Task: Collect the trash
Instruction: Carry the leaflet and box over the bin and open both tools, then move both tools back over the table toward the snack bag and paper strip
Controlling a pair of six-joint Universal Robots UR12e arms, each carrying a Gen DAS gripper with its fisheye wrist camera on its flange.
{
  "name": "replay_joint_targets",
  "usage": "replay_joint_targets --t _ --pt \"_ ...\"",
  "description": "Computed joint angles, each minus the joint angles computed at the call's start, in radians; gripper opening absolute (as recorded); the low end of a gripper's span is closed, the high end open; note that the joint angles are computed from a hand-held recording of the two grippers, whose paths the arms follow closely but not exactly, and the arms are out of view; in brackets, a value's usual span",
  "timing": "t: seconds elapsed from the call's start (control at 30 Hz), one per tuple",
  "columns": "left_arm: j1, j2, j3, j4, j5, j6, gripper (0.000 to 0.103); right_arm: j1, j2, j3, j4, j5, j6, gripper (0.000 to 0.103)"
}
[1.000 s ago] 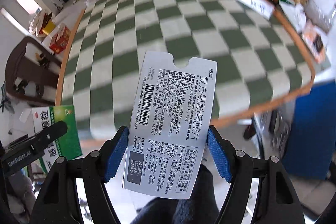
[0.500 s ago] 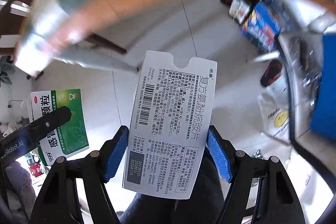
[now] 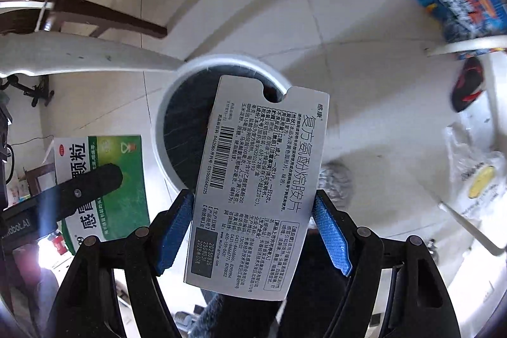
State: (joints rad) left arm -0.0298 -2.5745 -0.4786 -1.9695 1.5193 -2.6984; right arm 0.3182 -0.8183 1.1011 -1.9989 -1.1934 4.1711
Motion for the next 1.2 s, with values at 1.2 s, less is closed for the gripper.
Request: replay_joint_targets --t 1.2 --pt "0.022 0.199 0.037 0.003 0.114 0.017 0.103 0.052 -0.052 -0.367 0.514 -0.251 -0.036 0.103"
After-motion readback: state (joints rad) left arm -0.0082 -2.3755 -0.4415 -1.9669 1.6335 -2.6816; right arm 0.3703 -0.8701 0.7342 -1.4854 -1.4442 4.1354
